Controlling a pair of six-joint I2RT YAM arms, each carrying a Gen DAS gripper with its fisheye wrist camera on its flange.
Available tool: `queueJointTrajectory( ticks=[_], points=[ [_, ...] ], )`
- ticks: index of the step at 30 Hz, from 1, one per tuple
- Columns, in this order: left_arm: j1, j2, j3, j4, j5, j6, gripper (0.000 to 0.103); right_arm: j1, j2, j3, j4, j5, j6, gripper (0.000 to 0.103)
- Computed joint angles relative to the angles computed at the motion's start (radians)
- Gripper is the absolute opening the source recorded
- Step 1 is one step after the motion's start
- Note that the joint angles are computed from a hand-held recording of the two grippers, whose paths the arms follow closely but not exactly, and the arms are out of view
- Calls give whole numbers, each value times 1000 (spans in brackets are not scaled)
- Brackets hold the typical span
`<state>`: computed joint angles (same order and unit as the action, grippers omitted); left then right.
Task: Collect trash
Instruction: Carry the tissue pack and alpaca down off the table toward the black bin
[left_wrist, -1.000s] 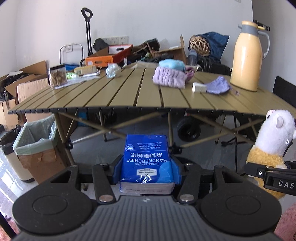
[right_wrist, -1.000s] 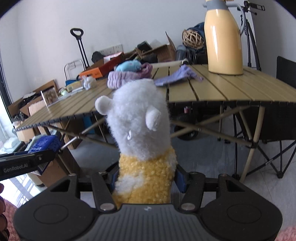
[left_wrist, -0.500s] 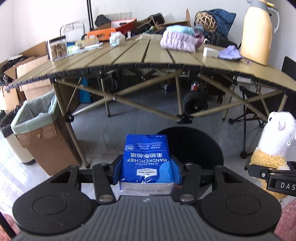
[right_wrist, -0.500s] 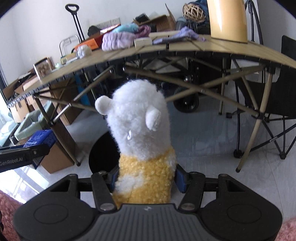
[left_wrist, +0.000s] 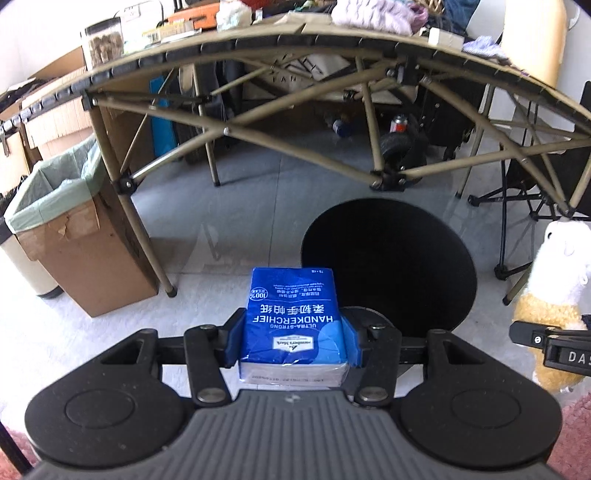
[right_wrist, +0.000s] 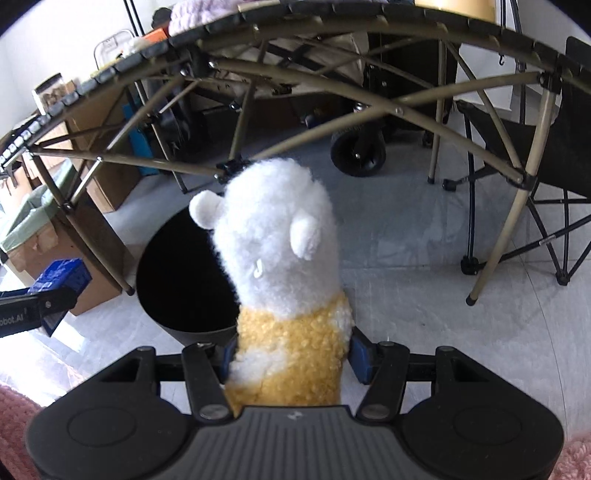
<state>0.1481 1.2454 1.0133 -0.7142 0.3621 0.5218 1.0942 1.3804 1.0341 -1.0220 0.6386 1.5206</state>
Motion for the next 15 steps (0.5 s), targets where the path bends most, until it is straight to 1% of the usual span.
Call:
queueJointTrajectory(
  ticks=[8,15],
  points=[
    [-14,57,13,14,-41,-18,53,-47,4,-36,51,-54,-36,56],
    [-24,99,29,22,-69,-34,53,-80,12,-50,63,-93,-48,56]
  ],
)
